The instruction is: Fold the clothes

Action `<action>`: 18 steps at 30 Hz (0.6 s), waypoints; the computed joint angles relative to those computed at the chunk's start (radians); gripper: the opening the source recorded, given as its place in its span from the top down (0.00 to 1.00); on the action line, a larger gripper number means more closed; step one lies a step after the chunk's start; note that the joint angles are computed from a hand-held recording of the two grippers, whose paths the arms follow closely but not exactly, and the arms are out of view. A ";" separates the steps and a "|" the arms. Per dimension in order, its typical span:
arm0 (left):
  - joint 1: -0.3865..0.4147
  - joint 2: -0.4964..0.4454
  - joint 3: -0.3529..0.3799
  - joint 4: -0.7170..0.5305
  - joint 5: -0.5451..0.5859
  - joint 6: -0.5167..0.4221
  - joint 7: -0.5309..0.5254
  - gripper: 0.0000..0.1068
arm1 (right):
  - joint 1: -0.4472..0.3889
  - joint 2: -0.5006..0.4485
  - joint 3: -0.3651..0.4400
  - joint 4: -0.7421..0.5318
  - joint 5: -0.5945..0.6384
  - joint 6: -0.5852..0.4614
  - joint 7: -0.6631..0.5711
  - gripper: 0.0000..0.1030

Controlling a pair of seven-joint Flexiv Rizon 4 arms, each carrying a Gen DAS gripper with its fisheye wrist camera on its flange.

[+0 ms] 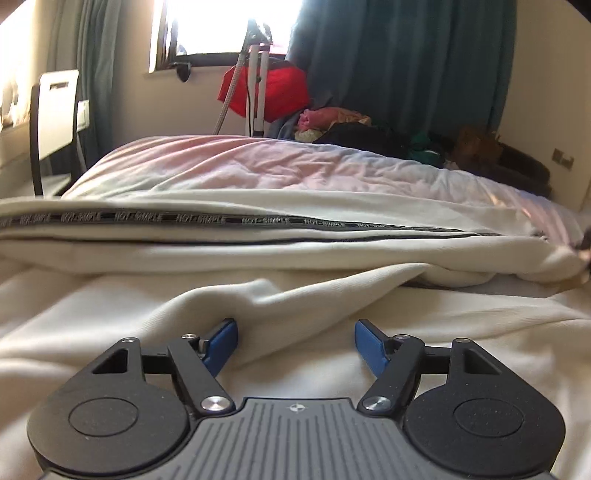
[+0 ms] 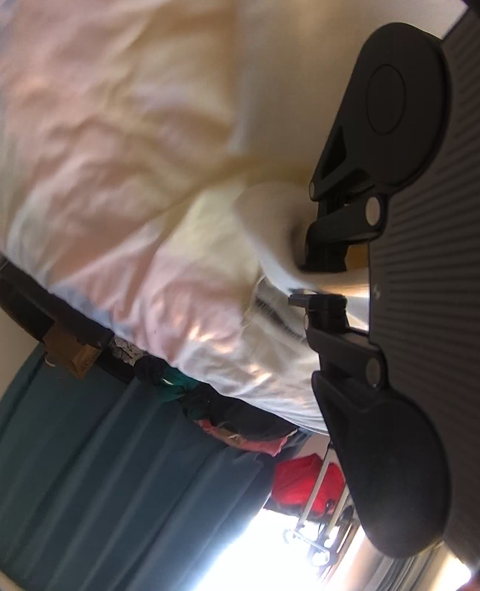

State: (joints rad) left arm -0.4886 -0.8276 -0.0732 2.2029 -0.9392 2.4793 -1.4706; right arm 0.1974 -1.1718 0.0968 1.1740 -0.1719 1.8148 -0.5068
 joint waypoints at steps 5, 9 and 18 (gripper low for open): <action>0.009 0.001 0.007 0.016 0.009 0.046 -0.012 0.91 | 0.029 -0.018 -0.055 -0.168 -0.086 -0.041 -0.091 0.94; 0.073 0.048 0.005 0.093 0.172 0.120 -0.146 0.92 | 0.101 -0.010 -0.218 -0.170 -0.023 -0.016 -0.118 0.94; 0.049 0.063 -0.003 0.134 0.201 0.062 -0.196 0.91 | 0.211 0.015 -0.388 0.150 0.167 0.047 -0.137 0.94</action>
State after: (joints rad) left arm -0.4398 -0.7648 -0.0762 2.3365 -0.7378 2.5413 -1.6668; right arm 0.4082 -1.1567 -0.2910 1.3242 -0.0052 1.8614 -0.6441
